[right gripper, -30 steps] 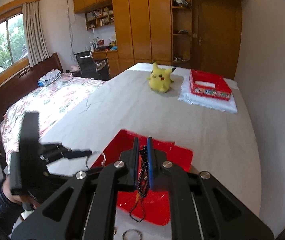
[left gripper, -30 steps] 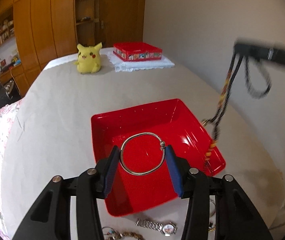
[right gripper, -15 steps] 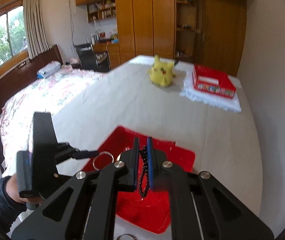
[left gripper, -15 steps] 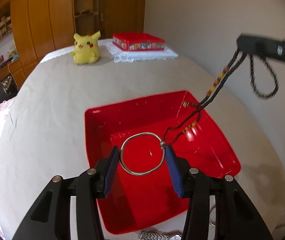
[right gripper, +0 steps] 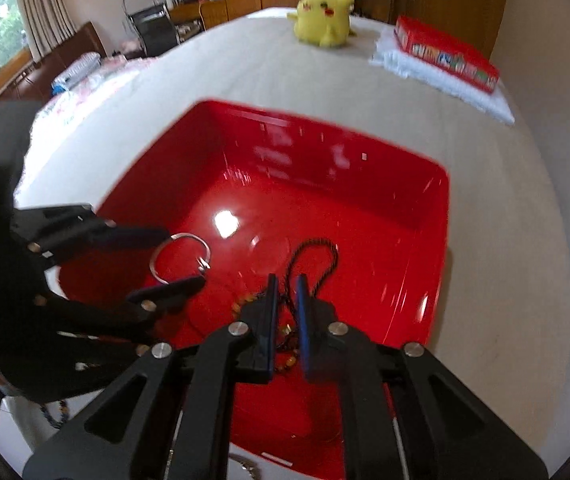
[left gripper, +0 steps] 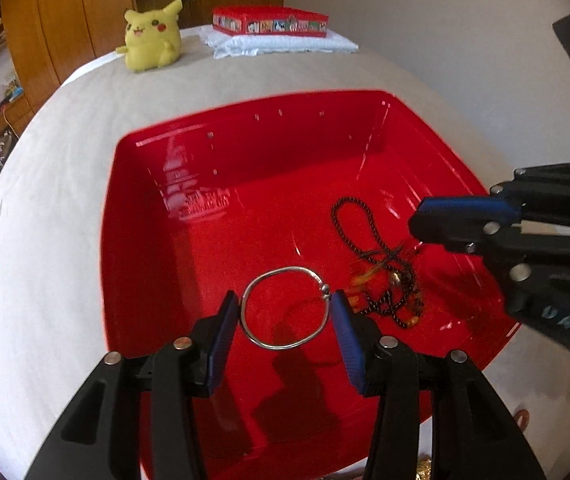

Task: Organize jewelry
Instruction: 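Open the right tool to drop the necklace while the left tool releases the bangle, then move both tools back toward the remaining jewelry on the bed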

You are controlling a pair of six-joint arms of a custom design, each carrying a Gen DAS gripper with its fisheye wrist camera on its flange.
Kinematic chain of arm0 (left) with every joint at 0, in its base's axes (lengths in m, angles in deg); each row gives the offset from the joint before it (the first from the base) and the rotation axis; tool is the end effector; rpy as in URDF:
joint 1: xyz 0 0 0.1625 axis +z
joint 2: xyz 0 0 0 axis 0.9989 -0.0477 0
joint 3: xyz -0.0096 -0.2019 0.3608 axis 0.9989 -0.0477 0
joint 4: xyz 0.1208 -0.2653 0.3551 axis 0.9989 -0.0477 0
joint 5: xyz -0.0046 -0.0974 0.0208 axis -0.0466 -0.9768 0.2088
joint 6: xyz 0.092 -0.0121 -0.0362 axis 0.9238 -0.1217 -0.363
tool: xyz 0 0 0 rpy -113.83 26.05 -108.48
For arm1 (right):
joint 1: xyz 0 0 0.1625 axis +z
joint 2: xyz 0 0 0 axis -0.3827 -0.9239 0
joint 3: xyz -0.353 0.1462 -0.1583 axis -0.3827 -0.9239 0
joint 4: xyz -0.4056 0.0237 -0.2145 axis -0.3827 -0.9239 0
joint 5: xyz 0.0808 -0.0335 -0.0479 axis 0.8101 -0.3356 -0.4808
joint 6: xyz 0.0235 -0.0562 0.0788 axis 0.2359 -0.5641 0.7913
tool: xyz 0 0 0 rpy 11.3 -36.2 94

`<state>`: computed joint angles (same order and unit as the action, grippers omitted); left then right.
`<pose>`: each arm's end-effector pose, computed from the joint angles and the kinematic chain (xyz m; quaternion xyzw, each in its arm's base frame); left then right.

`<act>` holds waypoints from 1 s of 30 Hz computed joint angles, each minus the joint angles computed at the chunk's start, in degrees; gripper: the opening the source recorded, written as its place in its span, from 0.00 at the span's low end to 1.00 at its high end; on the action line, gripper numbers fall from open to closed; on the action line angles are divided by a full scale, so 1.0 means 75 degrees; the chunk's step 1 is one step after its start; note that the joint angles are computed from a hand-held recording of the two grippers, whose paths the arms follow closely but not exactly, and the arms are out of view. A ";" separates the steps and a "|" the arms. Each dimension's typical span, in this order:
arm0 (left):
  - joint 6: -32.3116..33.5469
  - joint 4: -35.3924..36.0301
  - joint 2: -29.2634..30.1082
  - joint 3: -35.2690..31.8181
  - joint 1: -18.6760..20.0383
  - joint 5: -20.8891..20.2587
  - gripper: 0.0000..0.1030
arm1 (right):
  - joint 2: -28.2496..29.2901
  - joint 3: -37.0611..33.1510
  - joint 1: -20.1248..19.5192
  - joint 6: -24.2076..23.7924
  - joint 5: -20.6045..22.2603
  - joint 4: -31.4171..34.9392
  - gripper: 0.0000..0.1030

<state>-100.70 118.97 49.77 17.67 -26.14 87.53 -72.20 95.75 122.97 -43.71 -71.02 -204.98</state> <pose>-0.2061 -0.7349 0.0379 0.4737 0.8540 -0.0454 0.2105 0.1803 -0.6328 0.1176 0.0347 -0.8954 0.2516 0.3656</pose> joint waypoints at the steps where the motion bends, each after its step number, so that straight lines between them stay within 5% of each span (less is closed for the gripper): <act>1: 0.0027 -0.0062 -0.0038 0.0101 -0.0002 -0.0050 0.54 | 0.0029 0.0009 -0.0024 0.0041 -0.0034 0.0025 0.10; 11: 0.0206 -0.0773 -0.1068 0.1392 -0.0091 0.0116 0.60 | -0.0290 0.0436 0.0014 0.0187 0.0207 -0.0323 0.18; 21: 0.1270 -0.3252 -0.5127 0.6080 0.0012 0.0409 0.84 | -0.0585 0.2430 0.1572 -0.1098 -0.0528 -0.4016 0.72; 23: 0.1475 -0.3671 -0.5827 0.7047 0.0151 0.0293 0.86 | -0.0500 0.2814 0.1787 -0.0937 -0.0746 -0.4452 0.80; 30: 0.1439 -0.4171 -0.6878 0.8748 0.0678 0.0039 0.87 | -0.0042 0.3833 0.1976 0.0346 -0.1216 -0.5134 0.81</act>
<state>-89.91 87.69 -1.81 83.28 -21.06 87.82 -72.52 124.49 137.79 -41.11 -80.14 -243.49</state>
